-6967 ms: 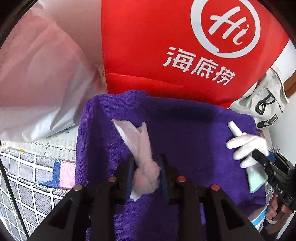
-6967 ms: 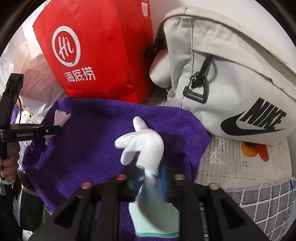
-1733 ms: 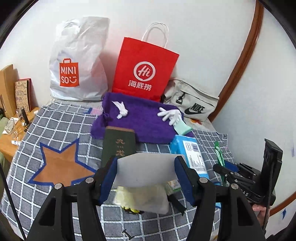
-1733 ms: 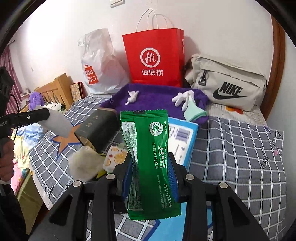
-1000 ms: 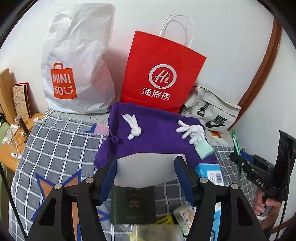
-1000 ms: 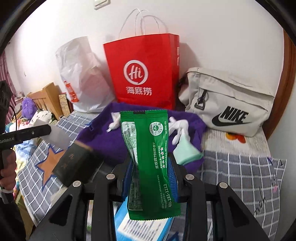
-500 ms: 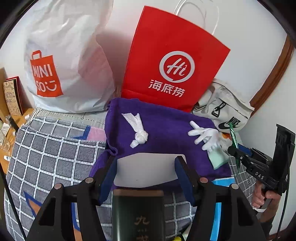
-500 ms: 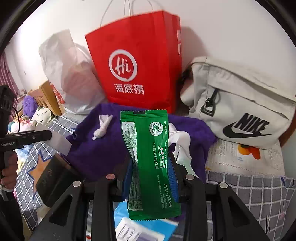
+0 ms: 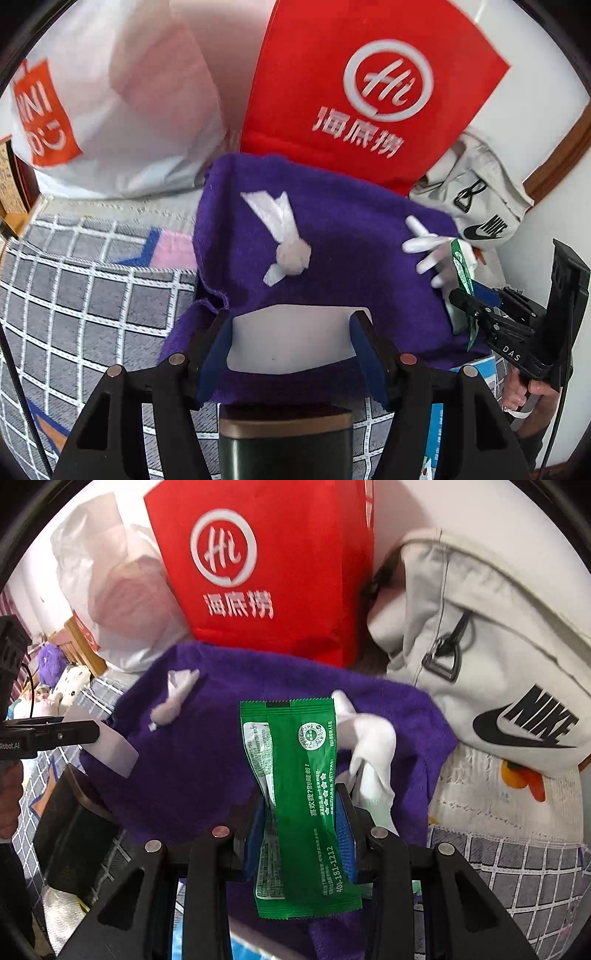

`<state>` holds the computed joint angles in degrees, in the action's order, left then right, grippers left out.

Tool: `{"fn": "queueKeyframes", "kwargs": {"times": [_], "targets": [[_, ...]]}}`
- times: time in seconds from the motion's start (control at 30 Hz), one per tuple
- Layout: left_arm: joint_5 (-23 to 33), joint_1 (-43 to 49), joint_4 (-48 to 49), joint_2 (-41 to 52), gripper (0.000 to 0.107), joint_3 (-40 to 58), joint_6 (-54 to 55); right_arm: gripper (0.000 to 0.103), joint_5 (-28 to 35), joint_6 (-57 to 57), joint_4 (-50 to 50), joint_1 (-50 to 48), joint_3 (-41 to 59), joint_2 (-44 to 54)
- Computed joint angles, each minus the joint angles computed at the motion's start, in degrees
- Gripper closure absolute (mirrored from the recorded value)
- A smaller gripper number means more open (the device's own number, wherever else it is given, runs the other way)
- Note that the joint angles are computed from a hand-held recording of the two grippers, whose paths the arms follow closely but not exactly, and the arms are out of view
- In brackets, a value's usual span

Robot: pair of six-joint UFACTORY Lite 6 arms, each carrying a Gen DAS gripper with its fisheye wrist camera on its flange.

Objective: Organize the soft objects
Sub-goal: 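Carry the block in the left gripper and packet in the right toward the purple towel, then set the block on the towel with left gripper while right lays the packet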

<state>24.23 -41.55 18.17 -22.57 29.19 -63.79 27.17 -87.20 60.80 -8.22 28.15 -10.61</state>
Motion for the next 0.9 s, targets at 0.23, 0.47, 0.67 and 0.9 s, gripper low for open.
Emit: {"fn": "queueKeyframes", "kwargs": {"times": [0.23,0.47,0.67,0.9], "targets": [[-8.5,3.5,2.5,4.0,0.04,-1.7,-0.1,0.067,-1.3,-1.9,1.6,0.4,1.4,4.5],[-11.1,7.9,-7.1,7.2,0.036,0.0,10.8,0.066,-2.0,-3.7,3.6,0.9,1.3,5.2],[-9.3,6.8,0.9,6.2,0.026,0.5,2.8,0.057,-1.1,-4.3,4.2,0.5,1.2,4.7],[-4.5,3.7,5.6,2.1,0.026,0.6,-2.5,0.049,0.9,-0.1,0.2,-1.3,-1.1,-2.4]]}}
